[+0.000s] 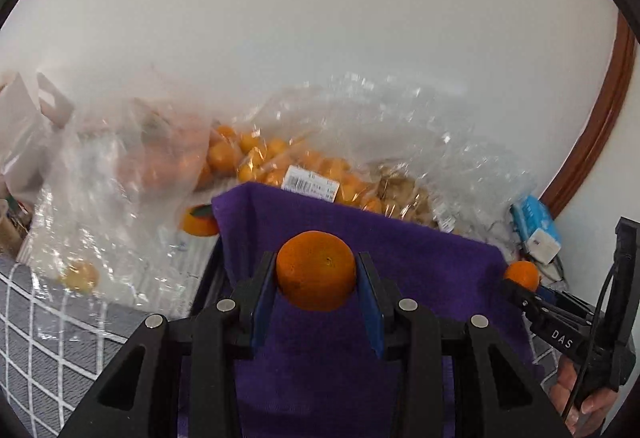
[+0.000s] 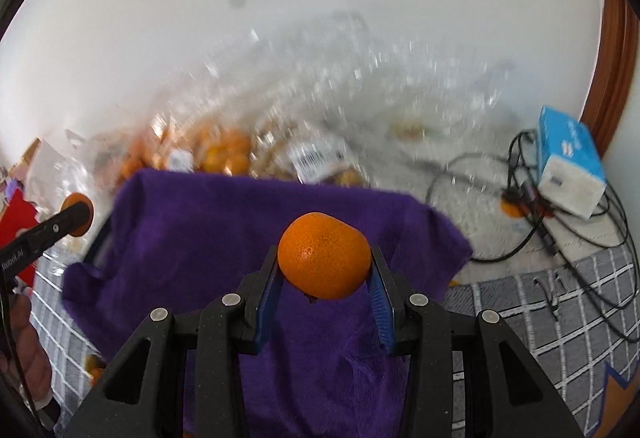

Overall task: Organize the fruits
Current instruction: 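Carry both oranges over the purple towel and open both grippers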

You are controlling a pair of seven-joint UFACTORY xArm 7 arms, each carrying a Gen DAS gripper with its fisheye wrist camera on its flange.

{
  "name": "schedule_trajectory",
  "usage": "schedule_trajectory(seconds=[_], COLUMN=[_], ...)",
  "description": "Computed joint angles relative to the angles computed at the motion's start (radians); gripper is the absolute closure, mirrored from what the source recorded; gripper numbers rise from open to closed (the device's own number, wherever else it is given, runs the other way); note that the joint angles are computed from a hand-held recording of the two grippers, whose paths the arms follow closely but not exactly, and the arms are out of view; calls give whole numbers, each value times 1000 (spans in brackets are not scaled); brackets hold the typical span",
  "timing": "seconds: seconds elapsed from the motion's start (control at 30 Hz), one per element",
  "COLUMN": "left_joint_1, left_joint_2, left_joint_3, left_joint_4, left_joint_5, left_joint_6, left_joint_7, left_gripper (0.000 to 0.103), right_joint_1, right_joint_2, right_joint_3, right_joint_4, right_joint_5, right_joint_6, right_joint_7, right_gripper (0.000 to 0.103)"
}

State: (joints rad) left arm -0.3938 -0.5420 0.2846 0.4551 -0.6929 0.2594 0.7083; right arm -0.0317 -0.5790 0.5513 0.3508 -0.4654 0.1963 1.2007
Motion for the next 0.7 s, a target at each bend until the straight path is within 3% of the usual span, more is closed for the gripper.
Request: schedule_trajectory(seconds=[0.1,0.2,0.3,0.57,0.7], left_joint_1=[37,26,60,125,163], left_joint_2=[91,138,157,179,152], left_joint_3=[-59,-49,-74,-115,-152], left_joint_4=[15,25,35,62,59], left_joint_5=[46,27,32,38,68], left_joint_6=[-16,2,44,126,156], left_joint_7=[-49,-28,-27,-19,-31], left_gripper=[66,66,66,66,66], right_joint_1=[-25,-52,-71,-10,58], right_joint_2=[74,128,160,200,152], right_joint_3=[2,23,35,-15,-54], right_joint_4=[8,31,49,73,58], right_joint_5=[-8,-38,-87,-162,-154], right_joint_6=[-29,-16,-7,37,77], right_joint_7=[0,4,33,92,128], right_gripper=[62,62,62,61,52])
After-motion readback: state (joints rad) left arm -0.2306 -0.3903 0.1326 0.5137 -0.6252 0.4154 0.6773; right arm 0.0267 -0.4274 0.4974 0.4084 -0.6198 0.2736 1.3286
